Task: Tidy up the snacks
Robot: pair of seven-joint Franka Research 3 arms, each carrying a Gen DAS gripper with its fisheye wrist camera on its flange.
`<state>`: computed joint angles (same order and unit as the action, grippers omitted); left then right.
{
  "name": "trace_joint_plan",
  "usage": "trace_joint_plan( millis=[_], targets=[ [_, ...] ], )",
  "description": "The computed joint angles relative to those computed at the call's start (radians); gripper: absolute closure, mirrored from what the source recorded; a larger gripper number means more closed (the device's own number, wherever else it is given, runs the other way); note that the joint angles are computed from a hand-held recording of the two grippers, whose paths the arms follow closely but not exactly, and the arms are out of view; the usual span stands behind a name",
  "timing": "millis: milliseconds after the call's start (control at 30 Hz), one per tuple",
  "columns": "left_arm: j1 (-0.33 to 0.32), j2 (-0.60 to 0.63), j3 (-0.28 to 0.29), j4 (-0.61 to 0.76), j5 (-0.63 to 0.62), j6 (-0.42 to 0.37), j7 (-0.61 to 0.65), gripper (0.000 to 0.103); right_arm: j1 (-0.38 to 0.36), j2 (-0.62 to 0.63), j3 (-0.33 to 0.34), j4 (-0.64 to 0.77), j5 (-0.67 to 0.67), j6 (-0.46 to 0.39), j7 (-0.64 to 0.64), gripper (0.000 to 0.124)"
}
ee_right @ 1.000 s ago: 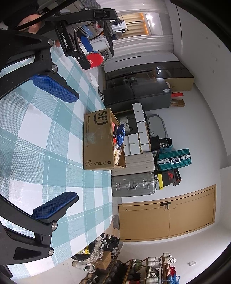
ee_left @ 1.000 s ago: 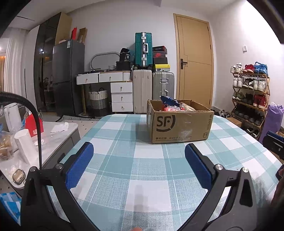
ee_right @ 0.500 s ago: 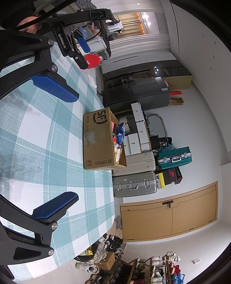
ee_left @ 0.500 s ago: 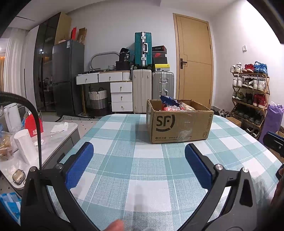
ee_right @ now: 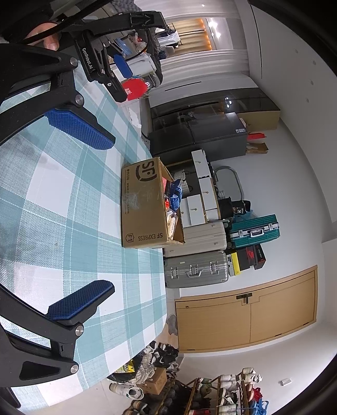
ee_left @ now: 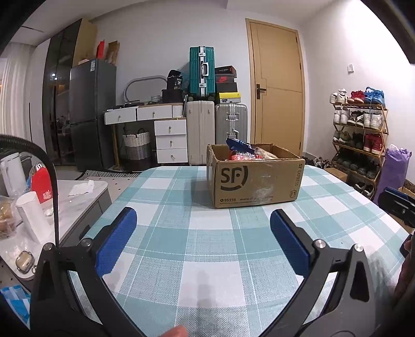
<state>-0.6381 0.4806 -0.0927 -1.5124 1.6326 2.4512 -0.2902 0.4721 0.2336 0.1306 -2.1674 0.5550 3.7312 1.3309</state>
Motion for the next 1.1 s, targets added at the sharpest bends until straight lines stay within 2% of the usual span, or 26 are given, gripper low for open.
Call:
trace_joint_plan(
  millis=[1100],
  targets=[
    [-0.001,-0.002,0.001,-0.009,0.000,-0.024,-0.008,0.000,-0.005,0.001,-0.001,-0.002,-0.013,0.000,0.025,0.021]
  ],
)
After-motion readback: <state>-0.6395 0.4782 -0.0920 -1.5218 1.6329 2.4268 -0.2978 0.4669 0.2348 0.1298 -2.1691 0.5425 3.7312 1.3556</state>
